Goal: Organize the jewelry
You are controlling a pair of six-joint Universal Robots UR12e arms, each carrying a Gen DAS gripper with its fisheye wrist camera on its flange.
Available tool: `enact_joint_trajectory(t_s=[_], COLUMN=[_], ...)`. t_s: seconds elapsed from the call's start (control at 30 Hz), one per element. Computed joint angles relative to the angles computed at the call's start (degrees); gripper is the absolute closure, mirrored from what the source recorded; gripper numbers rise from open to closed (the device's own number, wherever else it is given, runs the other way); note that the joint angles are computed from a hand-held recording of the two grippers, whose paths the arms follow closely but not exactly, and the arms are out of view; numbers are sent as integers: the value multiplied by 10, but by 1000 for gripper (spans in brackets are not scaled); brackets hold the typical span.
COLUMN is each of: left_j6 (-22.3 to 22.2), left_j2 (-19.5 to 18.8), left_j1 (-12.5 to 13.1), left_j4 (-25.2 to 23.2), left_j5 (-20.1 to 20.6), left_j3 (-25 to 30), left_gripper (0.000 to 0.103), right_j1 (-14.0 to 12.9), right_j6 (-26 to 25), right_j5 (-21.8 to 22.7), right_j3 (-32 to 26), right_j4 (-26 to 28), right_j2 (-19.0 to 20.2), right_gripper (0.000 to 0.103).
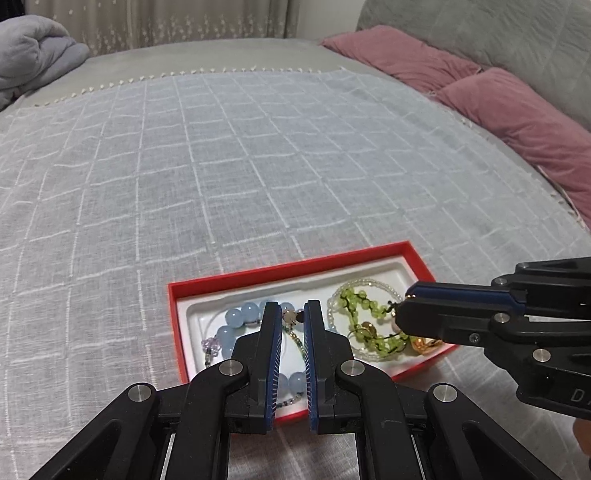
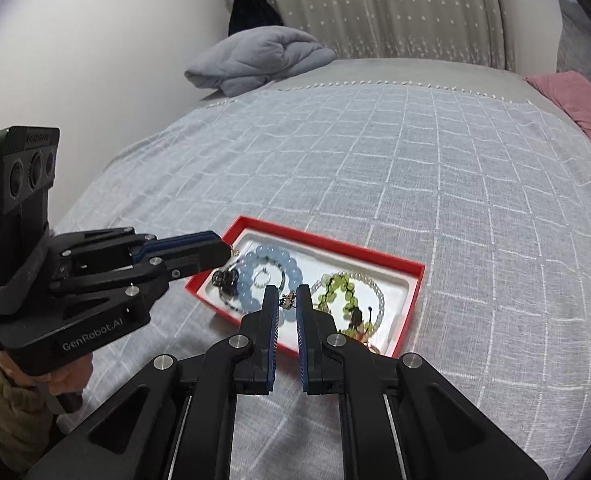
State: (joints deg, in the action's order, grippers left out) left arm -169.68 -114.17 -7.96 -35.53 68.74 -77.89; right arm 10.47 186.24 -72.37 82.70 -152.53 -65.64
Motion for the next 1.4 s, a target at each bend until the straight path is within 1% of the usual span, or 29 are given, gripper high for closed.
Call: enact_joint_trajectory(t_s=[0.1, 0.4, 0.47, 0.6, 0.73, 0.8, 0.93, 0.97, 1.0, 1.03, 1.07, 1.1, 1.2, 1.27, 1.33, 1.4], left_j6=[-1, -11, -15, -19, -26, -33, -45, -50, -56, -63, -71, -81, -87, -85, -84, -87], left_j2=[-5, -11, -11, -10, -8, -6, 1, 5, 8, 11, 13, 16, 24, 30, 36, 39], left_j1=[-1, 0, 1, 4, 6, 7, 9, 9, 9, 8, 8, 7, 2, -4, -7, -10], left_j4=[-7, -19, -21, -26, -26, -22, -5, 3, 11, 18, 23, 30, 32, 30, 24, 11], left_j5=[1, -3, -5, -16, -19, -19, -15, -9, -3, 3, 10, 20, 54, 92, 119, 143], left_j3=[5, 11, 12, 13, 13, 11, 4, 0, -3, -7, -10, -15, -25, -35, -45, -50], left_gripper=[97, 96, 92, 81, 79, 78, 76, 75, 71, 64, 60, 57, 53, 50, 48, 48], right_j1=[-1, -2, -2, -4, -5, -6, -7, -7, -7, -7, -7, -8, -6, -3, 1, 5], right_j6=[9, 15, 17, 27, 36, 40, 46, 47, 47, 47, 50, 55, 62, 61, 57, 52], right_j5=[4, 12, 13, 14, 15, 16, 11, 10, 8, 8, 11, 13, 12, 8, -4, -18], right_j3=[-4, -12, -13, -9, -7, -6, -2, -1, 1, 3, 6, 9, 21, 29, 37, 43], right_j4=[3, 12, 13, 4, 0, -2, -6, -7, -9, -12, -17, -21, -31, -32, -31, -24], right_j2=[5, 12, 13, 11, 10, 10, 6, 5, 2, 0, -2, -5, -14, -21, -28, -35], right_gripper=[94, 94, 93, 93, 89, 84, 83, 83, 82, 82, 81, 76, 71, 68, 64, 60])
